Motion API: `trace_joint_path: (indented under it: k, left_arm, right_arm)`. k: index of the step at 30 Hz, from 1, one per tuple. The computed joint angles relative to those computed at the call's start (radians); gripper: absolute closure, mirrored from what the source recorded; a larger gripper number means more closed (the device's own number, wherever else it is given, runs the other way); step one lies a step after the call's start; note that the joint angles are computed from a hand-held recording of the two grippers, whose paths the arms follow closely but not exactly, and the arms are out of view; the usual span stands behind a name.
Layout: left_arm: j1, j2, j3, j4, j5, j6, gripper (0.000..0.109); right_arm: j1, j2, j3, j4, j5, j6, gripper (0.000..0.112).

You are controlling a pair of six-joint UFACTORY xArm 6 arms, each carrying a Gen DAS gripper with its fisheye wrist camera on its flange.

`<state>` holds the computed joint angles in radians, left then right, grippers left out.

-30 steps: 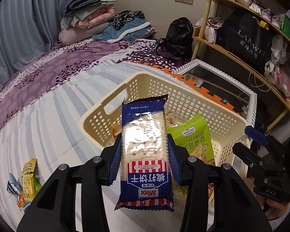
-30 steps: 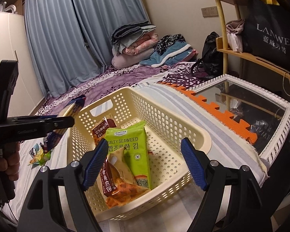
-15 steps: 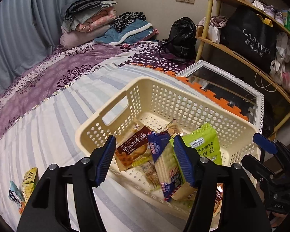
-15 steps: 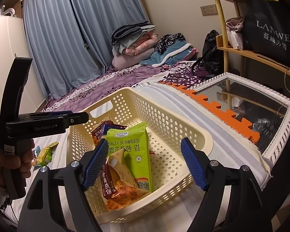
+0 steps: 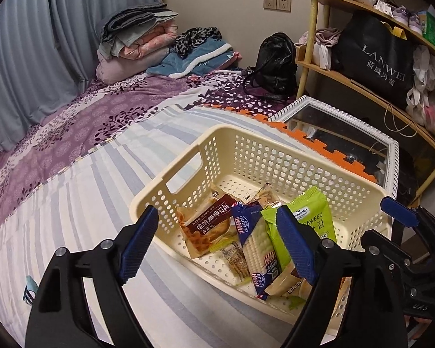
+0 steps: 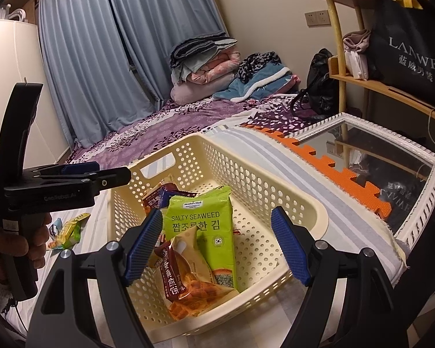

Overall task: Organize snacks
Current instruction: 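Move both tools back toward the last snack packs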

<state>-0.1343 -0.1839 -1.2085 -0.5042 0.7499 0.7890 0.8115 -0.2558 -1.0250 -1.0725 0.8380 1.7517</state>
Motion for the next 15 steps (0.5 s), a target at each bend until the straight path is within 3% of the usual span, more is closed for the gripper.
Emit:
trace_joint_path:
  k: [15]
  left_arm:
    - [0.047,-0.018,0.016,-0.015,0.023,0.0,0.017]
  right_arm:
    - [0.014,0.039,-0.061,0.006,-0.003,-0.046,0.035]
